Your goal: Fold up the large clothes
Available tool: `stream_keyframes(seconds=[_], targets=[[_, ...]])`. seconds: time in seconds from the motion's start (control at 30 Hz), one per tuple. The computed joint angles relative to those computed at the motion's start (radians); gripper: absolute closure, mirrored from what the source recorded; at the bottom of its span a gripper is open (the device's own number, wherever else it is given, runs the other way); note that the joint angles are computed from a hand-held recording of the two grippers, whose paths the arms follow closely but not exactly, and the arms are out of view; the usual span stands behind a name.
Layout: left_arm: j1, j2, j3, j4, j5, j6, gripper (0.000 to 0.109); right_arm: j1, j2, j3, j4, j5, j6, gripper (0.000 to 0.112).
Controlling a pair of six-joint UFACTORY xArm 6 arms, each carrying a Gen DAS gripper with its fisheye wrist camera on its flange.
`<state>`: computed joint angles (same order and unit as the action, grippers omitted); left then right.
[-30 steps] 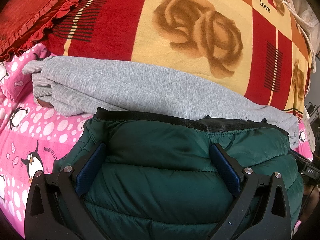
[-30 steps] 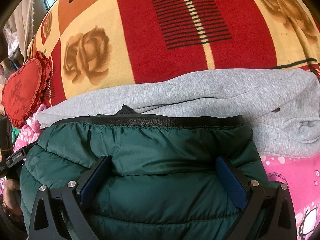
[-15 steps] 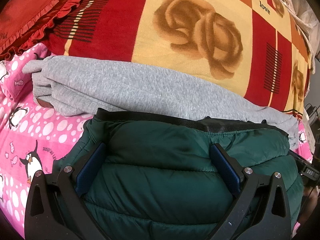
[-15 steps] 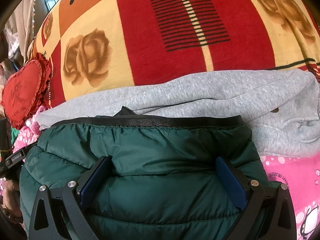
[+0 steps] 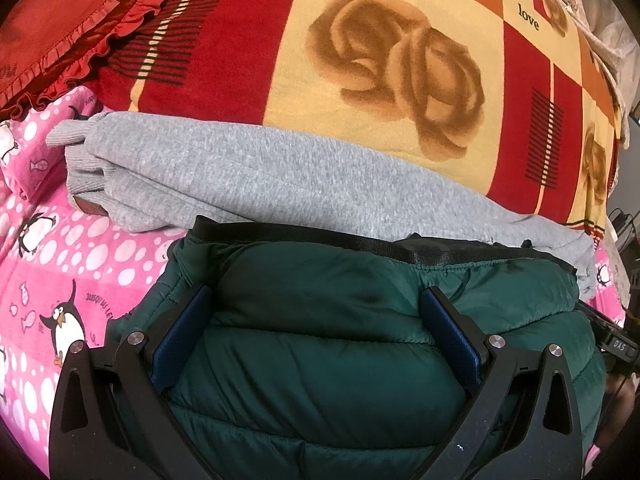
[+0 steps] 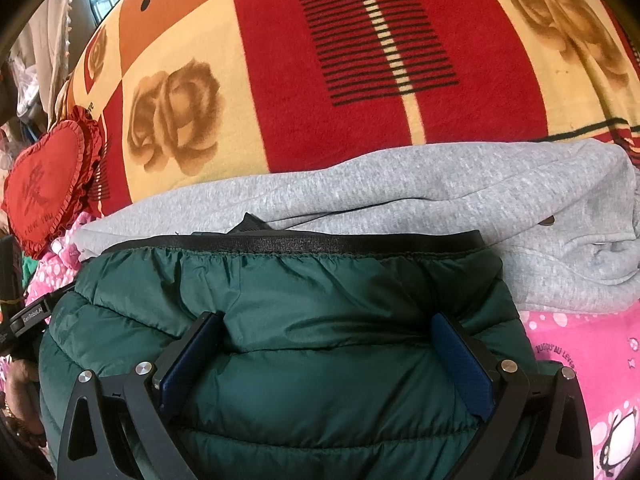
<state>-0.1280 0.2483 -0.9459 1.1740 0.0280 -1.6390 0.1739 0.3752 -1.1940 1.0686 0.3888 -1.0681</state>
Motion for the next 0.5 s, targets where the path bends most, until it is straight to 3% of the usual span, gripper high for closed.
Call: stream_keyframes(seconds=[0.5], targets=[[0.008,-0.004,0.000,0.073,-0.016,-0.079,0.006,-0.001,0.003,-0.001,0.021,-0.003,-0.016,0.009]])
